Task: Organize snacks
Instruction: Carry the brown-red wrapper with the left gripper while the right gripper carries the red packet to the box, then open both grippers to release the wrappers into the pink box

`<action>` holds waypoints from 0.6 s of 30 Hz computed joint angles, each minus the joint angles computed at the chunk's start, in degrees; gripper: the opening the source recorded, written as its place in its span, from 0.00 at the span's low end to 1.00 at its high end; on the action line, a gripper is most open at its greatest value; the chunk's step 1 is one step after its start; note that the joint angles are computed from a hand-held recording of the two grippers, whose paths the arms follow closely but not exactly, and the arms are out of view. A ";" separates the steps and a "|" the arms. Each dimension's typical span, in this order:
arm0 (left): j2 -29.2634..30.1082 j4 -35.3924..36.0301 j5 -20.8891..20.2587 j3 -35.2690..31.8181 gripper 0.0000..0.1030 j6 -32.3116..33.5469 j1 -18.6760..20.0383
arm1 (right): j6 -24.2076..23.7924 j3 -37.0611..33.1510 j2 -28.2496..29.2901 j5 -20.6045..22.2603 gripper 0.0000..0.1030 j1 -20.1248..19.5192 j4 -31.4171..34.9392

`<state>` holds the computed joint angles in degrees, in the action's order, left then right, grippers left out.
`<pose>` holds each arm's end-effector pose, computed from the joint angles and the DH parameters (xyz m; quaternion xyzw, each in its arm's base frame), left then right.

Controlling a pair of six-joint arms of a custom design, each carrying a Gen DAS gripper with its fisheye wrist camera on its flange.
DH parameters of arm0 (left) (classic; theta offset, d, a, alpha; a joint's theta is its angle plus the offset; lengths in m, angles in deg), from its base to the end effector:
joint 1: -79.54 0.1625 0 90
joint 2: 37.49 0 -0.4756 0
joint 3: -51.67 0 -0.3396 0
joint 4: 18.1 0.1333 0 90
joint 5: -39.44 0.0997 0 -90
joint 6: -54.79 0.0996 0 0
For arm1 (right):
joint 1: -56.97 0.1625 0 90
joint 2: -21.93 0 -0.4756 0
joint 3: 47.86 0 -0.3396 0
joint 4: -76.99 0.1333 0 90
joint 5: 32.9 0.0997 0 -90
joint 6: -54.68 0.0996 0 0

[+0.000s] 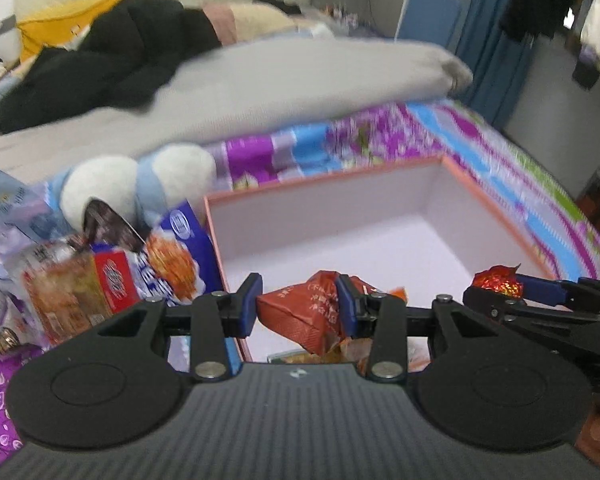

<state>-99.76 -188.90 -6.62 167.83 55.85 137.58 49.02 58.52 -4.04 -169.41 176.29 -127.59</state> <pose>-0.1156 -0.5677 0.2903 0.1728 0.8895 -0.3049 0.2932 0.3496 -0.4977 0.0352 0.1533 -0.8725 0.3416 0.3140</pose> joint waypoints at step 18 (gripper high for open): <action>0.85 1.85 1.07 0.29 0.66 -0.82 1.21 | 3.42 1.97 0.64 2.59 0.63 -2.86 0.92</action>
<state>-98.92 -187.05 -5.55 168.12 55.04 138.79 52.43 60.49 -3.40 -166.82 173.44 -126.67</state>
